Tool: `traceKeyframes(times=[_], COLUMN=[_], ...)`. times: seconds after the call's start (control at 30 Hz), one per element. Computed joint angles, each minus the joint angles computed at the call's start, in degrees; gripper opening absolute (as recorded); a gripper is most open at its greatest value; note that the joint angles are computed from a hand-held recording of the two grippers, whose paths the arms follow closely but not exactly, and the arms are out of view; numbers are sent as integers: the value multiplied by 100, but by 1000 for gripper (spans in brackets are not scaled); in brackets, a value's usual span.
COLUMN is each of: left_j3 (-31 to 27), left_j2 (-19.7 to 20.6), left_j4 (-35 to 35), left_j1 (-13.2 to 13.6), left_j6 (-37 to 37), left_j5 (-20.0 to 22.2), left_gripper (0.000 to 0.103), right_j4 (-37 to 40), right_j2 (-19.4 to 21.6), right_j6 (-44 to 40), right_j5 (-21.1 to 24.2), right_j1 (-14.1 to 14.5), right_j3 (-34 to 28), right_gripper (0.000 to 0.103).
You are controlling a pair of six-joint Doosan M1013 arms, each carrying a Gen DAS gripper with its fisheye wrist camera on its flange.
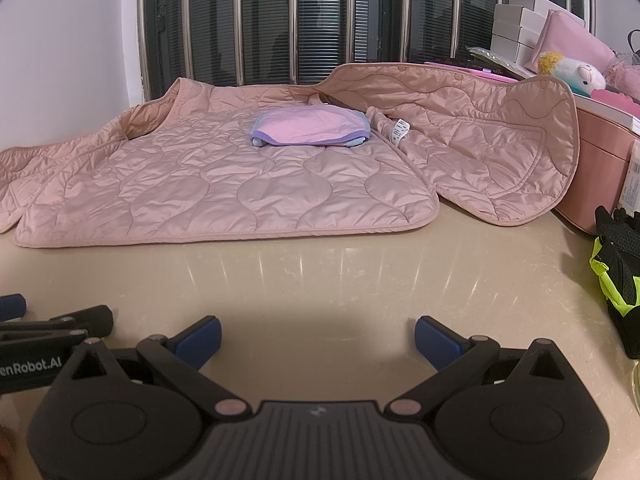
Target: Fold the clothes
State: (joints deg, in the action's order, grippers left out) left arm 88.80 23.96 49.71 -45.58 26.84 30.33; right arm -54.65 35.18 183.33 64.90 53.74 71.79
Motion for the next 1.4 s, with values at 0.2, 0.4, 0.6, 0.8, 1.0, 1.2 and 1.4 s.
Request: traceKeyframes(times=[0.2, 0.4, 0.6, 0.8, 1.0, 1.2, 1.4], left_j3=[50, 14, 3, 2, 1, -2, -4], left_j2=[-26, 1, 3, 4, 5, 5, 7], left_j4=[35, 39, 36, 52, 53, 52, 52], left_j1=[24, 12, 2, 0, -1, -2, -1], left_j6=[-152, -166, -169, -188, -188, -186, -186], left_j5=[-151, -120, -105, -85, -82, -80, -76], left_gripper=[102, 102, 102, 102, 102, 102, 102], right_j4=[0, 0, 0, -1, -2, -2, -1], right_j2=[0, 1, 1, -1, -2, -2, -3], right_j6=[0, -1, -1, -1, -1, -1, -1], right_j5=[0, 3, 3, 2, 2, 2, 2], right_j1=[0, 1, 1, 1, 0, 0, 0], right_j3=[0, -1, -1, 0, 3, 3, 4], right_gripper=[103, 103, 103, 103, 103, 103, 103])
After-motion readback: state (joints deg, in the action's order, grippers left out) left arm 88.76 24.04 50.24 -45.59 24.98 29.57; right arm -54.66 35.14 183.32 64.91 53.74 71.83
